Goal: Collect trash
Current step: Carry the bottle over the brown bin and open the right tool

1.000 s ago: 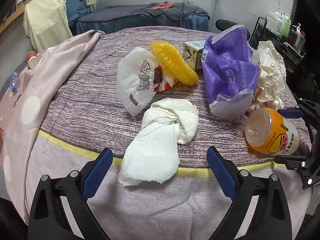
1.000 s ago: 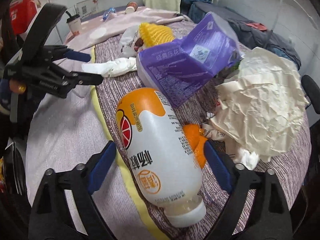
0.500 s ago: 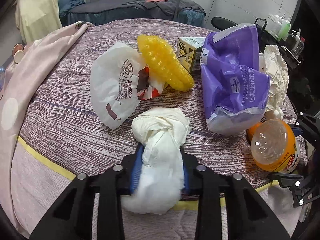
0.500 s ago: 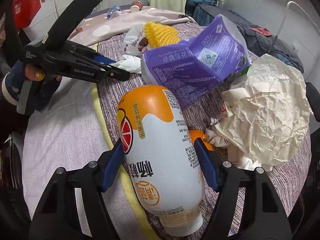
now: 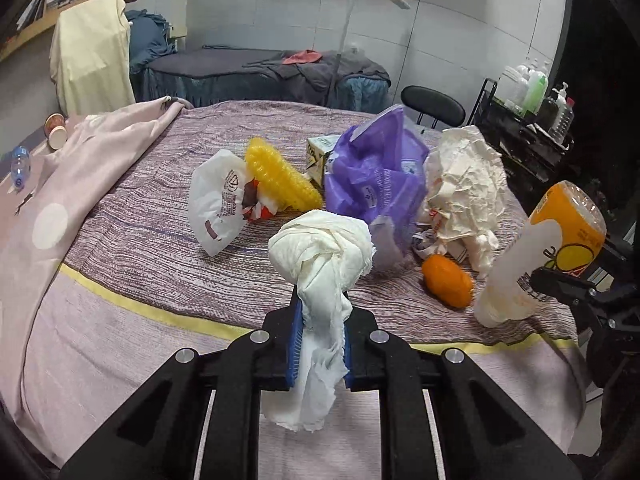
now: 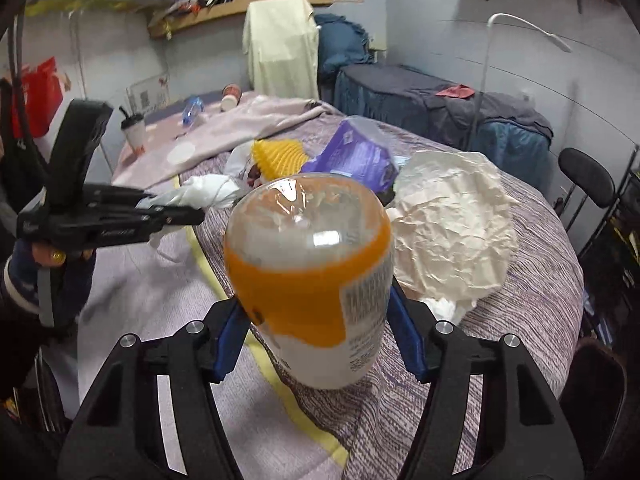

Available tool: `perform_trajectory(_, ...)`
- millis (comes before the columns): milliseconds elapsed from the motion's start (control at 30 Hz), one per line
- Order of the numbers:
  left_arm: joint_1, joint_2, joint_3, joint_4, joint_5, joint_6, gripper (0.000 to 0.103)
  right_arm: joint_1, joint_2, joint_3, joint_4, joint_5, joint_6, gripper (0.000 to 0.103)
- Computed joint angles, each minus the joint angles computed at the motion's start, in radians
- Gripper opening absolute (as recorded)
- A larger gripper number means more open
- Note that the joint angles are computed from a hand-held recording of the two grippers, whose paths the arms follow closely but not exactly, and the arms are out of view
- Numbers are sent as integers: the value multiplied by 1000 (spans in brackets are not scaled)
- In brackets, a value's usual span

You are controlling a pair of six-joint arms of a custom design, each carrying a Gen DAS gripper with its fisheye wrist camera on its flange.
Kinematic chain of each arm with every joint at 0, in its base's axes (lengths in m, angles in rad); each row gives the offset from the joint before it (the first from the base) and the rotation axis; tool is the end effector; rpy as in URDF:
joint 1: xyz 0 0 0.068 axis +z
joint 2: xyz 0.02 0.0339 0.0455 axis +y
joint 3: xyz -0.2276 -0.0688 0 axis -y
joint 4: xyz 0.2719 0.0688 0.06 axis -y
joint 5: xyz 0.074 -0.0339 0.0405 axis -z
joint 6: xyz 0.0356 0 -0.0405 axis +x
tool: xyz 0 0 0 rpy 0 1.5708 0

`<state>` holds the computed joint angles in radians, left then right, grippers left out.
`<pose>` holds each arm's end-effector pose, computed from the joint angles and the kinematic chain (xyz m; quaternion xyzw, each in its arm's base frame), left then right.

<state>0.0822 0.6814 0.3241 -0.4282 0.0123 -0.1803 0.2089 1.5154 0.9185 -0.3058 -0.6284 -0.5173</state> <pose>0.1958 0.0157 0.1405 -0.1186 0.9162 -0.0244 0.3819 0.3182 0.0888 0.1568 -0.4138 0.8039 0.2406 0.3530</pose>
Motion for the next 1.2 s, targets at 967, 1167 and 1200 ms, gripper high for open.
perform_trajectory(967,-722,333,185,330,-291,-291,15,-649,-33,-37,48,-243,101,63)
perform_trajectory(1167,-771,535,304,409,-259,-276,15,-724,124,45,131,-154,141,63)
perform_trajectory(1200,-774,564,323,417,-251,-273,15,-727,146,56,148,-132,151,63)
